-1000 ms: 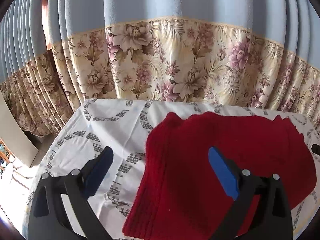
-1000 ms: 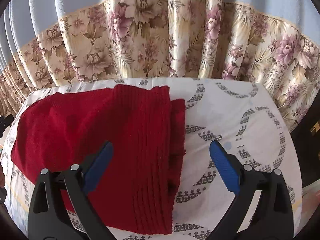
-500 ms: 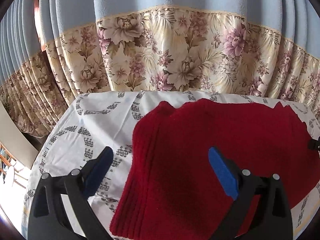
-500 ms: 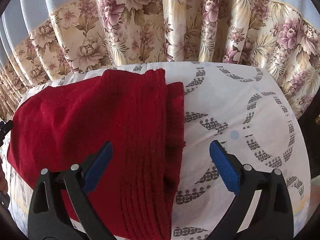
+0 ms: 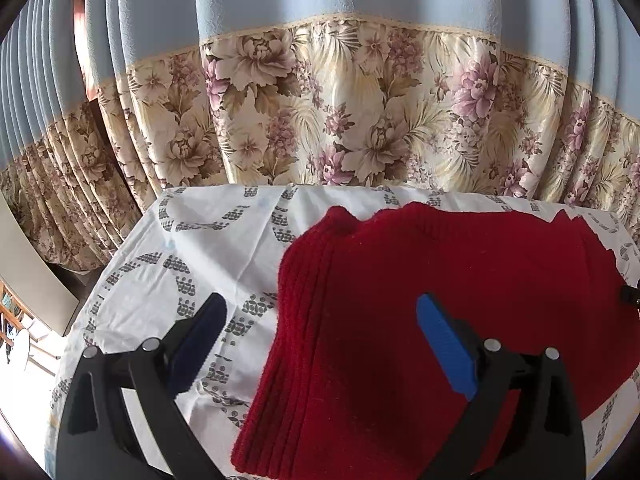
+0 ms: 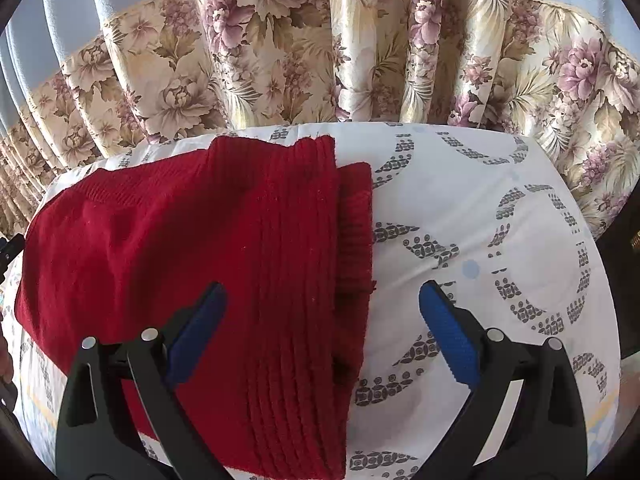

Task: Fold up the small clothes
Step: 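Release the folded hem with both grippers and hold them open above the sweater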

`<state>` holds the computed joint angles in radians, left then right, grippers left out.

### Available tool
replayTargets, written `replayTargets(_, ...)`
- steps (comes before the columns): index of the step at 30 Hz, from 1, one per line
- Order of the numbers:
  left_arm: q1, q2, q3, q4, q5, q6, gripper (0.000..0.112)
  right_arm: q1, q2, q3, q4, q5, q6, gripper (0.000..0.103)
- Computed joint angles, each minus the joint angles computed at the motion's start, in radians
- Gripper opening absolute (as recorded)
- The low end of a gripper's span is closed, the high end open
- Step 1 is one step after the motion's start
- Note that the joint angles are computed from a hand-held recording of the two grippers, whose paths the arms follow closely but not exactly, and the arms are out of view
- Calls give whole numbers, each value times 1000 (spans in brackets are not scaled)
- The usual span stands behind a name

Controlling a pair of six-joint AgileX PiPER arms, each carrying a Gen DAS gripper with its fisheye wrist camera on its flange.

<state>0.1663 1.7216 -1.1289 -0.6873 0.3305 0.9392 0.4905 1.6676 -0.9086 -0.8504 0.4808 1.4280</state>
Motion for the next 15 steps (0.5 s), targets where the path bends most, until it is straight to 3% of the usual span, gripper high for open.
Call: replayTargets(15,-2,5,-3,-1,4,-5,96,-5,7,4,5,-10,-4,97)
